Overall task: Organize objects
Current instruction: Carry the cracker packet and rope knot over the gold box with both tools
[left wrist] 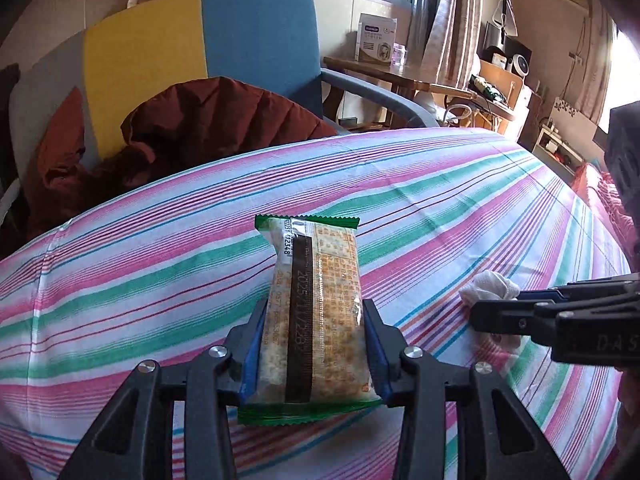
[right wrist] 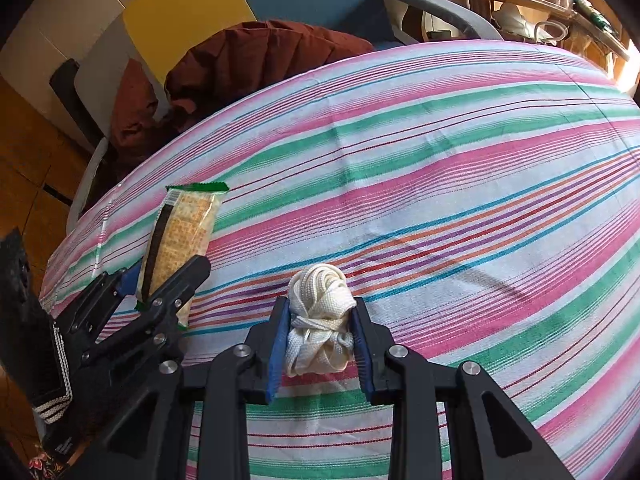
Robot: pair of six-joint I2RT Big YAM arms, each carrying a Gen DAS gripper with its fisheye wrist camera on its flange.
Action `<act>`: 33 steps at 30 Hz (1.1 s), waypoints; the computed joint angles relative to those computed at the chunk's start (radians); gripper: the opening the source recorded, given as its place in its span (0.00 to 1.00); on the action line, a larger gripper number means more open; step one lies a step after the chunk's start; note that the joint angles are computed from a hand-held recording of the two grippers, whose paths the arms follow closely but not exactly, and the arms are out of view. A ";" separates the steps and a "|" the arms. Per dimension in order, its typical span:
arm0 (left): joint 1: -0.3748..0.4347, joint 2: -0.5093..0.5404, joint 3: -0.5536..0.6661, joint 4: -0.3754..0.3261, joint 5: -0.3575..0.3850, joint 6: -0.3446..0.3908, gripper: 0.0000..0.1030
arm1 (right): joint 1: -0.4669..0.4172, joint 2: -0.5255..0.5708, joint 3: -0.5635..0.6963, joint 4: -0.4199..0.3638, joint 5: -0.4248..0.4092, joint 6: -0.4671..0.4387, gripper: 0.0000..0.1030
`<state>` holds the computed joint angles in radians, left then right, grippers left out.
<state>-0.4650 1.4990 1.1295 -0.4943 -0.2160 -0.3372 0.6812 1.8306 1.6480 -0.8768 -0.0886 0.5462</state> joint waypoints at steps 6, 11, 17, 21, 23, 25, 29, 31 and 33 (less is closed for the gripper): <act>-0.028 -0.103 -0.098 0.039 -0.038 -0.038 0.43 | 0.006 0.013 0.018 0.011 -0.006 -0.031 0.29; -0.056 -0.217 -0.187 0.026 -0.066 -0.091 0.43 | 0.005 0.041 0.043 0.010 -0.020 -0.053 0.29; -0.109 -0.384 -0.294 -0.046 -0.101 -0.183 0.43 | 0.016 0.058 0.060 0.008 -0.008 -0.086 0.29; -0.144 -0.509 -0.358 -0.110 -0.102 -0.252 0.43 | 0.021 0.057 0.057 0.007 -0.012 -0.095 0.29; -0.157 -0.583 -0.389 -0.147 -0.104 -0.293 0.43 | 0.023 0.046 0.043 0.010 -0.003 -0.103 0.29; -0.170 -0.660 -0.413 -0.192 -0.110 -0.331 0.43 | 0.023 0.034 0.029 0.009 0.006 -0.110 0.29; -0.212 -0.835 -0.440 -0.293 -0.164 -0.367 0.43 | 0.027 0.034 0.026 0.014 0.009 -0.109 0.29; -0.233 -0.901 -0.436 -0.348 -0.216 -0.362 0.43 | 0.027 0.033 0.024 0.017 0.007 -0.109 0.29; -0.249 -0.966 -0.434 -0.418 -0.276 -0.370 0.43 | 0.030 0.042 0.033 0.020 0.008 -0.103 0.29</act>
